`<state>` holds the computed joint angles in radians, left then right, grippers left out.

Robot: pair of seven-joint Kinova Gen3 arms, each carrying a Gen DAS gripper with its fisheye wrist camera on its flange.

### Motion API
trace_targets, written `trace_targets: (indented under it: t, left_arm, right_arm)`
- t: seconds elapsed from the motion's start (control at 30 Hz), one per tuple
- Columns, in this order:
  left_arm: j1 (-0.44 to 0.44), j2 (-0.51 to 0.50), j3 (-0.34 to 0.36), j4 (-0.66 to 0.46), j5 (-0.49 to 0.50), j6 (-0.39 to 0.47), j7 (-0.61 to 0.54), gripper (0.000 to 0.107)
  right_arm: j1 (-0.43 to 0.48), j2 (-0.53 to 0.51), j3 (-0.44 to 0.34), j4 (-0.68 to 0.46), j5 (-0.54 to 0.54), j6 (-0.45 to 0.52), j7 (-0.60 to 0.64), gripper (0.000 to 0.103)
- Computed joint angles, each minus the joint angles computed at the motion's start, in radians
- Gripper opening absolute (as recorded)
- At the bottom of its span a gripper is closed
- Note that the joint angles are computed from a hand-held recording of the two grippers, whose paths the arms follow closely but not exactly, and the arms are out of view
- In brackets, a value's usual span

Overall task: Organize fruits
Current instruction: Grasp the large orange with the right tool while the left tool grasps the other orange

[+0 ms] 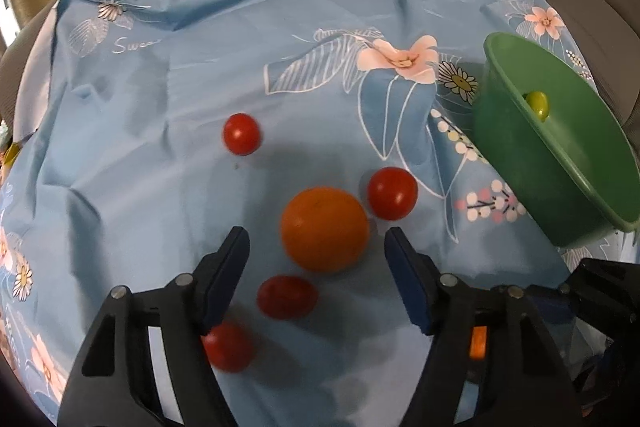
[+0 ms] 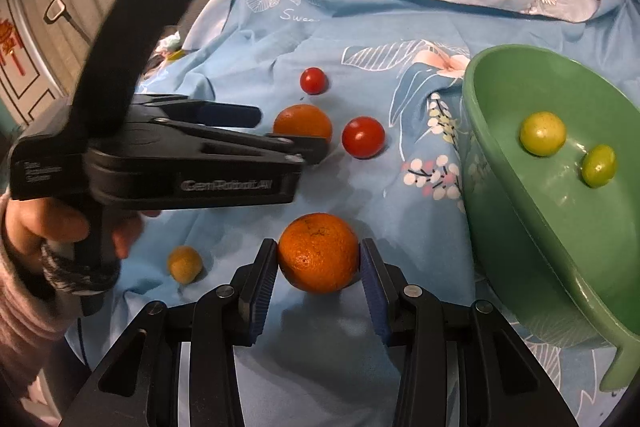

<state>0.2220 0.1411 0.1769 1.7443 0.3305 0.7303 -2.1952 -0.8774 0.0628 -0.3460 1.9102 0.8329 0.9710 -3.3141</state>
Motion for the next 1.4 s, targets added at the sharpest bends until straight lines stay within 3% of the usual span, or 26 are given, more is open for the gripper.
trace_targets:
  t: [0.2, 0.47, 0.7, 1.0, 1.4]
  left_arm:
    - [0.039, 0.040, 0.003, -0.033, -0.062, 0.007, 0.070, 0.045]
    - [0.010, 0.049, 0.006, -0.053, -0.025, 0.044, 0.074, 0.044]
    - [-0.054, -0.016, -0.003, -0.023, 0.095, 0.081, -0.047, 0.044]
    - [-0.123, -0.153, -0.094, 0.058, 0.251, 0.166, -0.216, 0.044]
    - [-0.169, -0.286, -0.205, 0.143, 0.288, 0.266, -0.258, 0.044]
  right_arm:
    - [-0.002, -0.005, -0.002, 0.009, 0.020, -0.006, -0.019, 0.043]
    - [-0.001, -0.007, -0.007, 0.020, 0.030, -0.014, -0.050, 0.043]
    - [-0.007, -0.006, -0.010, 0.011, 0.032, -0.001, -0.057, 0.043]
    - [-0.044, -0.009, -0.031, -0.017, 0.046, 0.070, -0.076, 0.043]
    - [-0.113, -0.005, -0.066, -0.078, 0.092, 0.196, -0.096, 0.043]
